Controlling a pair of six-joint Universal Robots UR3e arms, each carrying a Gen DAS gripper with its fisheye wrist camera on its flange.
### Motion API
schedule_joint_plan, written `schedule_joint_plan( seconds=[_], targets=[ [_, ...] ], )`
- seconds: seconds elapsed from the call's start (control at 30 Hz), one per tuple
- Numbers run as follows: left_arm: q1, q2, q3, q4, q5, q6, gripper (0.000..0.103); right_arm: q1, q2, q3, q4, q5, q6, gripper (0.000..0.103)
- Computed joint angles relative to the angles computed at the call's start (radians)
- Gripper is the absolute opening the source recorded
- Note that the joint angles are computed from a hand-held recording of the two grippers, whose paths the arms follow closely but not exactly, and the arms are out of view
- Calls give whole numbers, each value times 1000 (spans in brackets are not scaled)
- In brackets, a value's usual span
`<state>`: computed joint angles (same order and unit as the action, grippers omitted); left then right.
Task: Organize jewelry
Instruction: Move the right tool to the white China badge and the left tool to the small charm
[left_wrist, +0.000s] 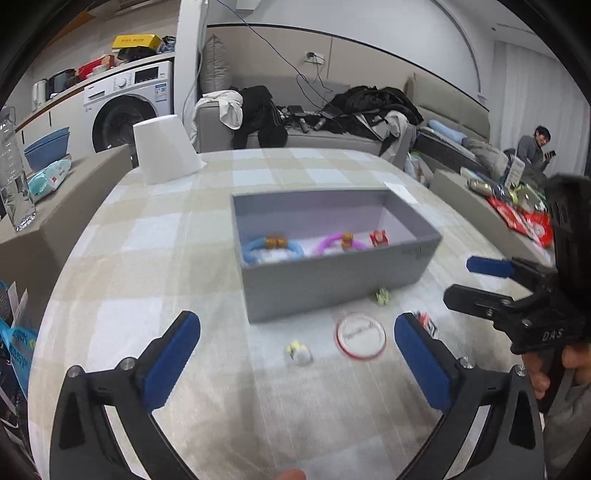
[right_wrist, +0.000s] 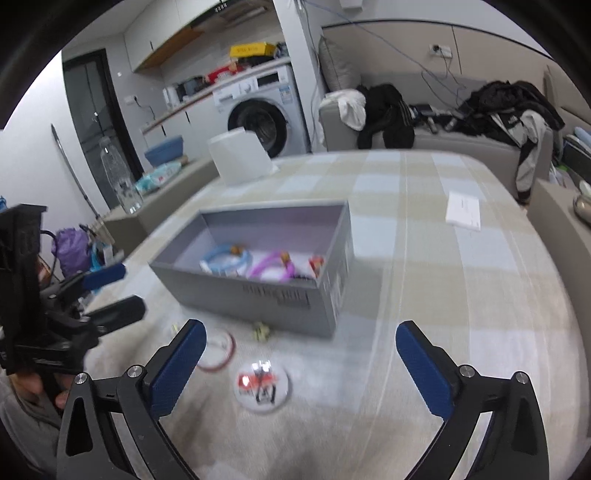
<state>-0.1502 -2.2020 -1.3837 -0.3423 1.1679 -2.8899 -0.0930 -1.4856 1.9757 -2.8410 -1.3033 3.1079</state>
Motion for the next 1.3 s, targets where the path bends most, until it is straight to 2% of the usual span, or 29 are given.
schedule_joint_plan(
  seconds=[0.1,0.2,0.3,0.43,0.5,0.57,0.73,1.1,1.2,1.3],
  targets=[
    [-25,-7,-18,15,52,22,102,29,4,-1,33,-23,-24,103],
    [-38,-20,6,-22,88,27,102,63,10,1,44,-59,-53,103],
    [-28,-14,1,-15,77,24,102,105,33,-17,55,-117,-79,103],
    [-24,-18,3,-23,77,13,102,110,44,-22,74,-121,-86,101],
    [-24,-16,-2,-20,79,10,102,116,48,-28,88,-127,-91,95],
    [-25,-17,-2,-22,81,7,102,124,57,-39,106,-138,-102,84],
    [-22,-18,1,-35,78,3,102,163,79,-62,115,-194,-123,79],
    [-20,-24,21,-62,76,1,102,147,79,-68,118,-205,-110,75],
    [-21,-27,27,-69,76,-1,102,149,80,-68,111,-205,-109,69],
    [-21,-27,28,-72,77,1,102,160,82,-66,100,-200,-119,57]
  ],
)
